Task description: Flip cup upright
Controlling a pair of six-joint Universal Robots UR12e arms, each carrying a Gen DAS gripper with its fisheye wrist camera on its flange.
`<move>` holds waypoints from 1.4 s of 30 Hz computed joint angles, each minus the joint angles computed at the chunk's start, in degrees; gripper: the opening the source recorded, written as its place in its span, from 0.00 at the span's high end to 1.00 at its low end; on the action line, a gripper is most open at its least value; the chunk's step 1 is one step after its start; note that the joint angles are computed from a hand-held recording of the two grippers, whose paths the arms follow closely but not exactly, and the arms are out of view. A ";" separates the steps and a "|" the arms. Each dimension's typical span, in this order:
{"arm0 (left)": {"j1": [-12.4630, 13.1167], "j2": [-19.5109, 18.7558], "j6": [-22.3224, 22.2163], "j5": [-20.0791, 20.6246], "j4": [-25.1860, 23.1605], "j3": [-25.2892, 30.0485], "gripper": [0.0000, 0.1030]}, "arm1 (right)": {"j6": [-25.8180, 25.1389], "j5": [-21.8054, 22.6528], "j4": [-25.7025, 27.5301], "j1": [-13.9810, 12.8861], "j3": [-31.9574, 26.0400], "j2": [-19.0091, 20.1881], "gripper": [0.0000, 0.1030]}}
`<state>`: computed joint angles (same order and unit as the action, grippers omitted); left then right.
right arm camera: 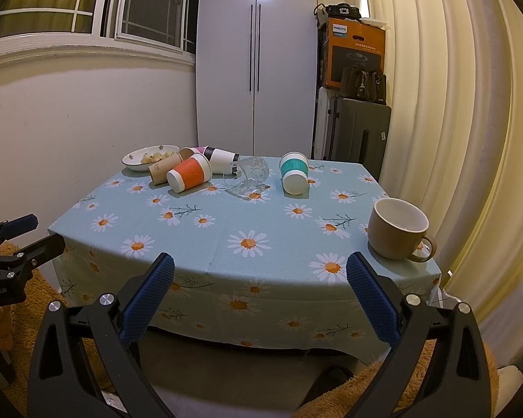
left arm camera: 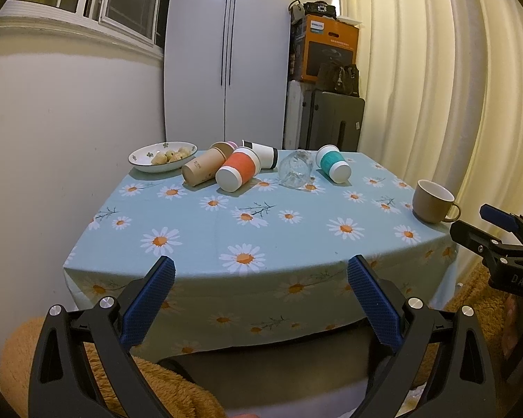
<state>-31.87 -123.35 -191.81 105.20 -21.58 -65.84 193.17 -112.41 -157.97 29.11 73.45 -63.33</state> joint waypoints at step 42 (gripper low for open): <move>0.28 0.75 -2.58 -3.36 -0.58 -1.14 0.06 | 0.99 2.01 1.34 0.15 0.15 0.05 0.05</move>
